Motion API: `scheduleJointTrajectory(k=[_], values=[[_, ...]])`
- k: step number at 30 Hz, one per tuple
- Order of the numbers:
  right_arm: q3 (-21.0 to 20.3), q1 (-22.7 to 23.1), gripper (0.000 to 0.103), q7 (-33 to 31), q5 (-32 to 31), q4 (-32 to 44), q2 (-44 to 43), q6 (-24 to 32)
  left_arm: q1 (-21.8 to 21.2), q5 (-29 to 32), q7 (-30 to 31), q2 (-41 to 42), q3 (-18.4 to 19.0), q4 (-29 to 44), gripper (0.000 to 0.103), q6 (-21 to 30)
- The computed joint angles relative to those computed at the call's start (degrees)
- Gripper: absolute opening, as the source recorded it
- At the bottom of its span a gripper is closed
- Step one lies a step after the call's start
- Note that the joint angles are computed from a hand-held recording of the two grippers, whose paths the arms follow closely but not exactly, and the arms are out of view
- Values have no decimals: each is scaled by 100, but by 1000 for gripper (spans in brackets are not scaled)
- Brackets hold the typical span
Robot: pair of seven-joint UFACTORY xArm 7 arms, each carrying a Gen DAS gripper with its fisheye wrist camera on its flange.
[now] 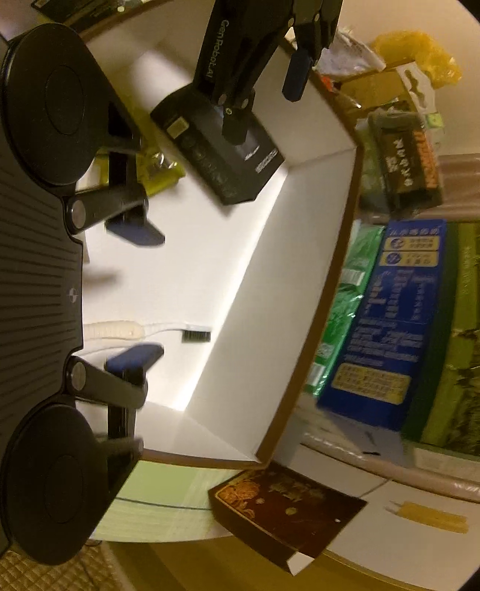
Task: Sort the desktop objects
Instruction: 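Carry shaver box and toothbrush into the brown box and open both tools, then move the left tool out to the green card package and close on it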
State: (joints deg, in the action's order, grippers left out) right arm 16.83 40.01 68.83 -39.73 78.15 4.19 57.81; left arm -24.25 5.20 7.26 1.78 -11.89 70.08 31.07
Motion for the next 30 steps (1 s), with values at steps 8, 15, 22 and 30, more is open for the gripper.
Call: scheduleJointTrajectory(k=[8, 15, 22, 30], values=[[161, 43, 90, 438, -30, -138, -339, 31, 55, -546, 359, -576, 24, -417, 87, -67], [510, 93, 97, 1068, -191, -273, -745, 282, 6, -1224, 785, -1405, 137, -970, 90, 3], [947, 219, 99, 1625, -337, -318, -1048, 767, -70, -1665, 1031, -2437, 338, -1606, 93, 199], [1387, 574, 101, 2202, -354, -185, -1006, 1395, -50, -1759, 1160, -3699, 564, -2364, 95, 525]])
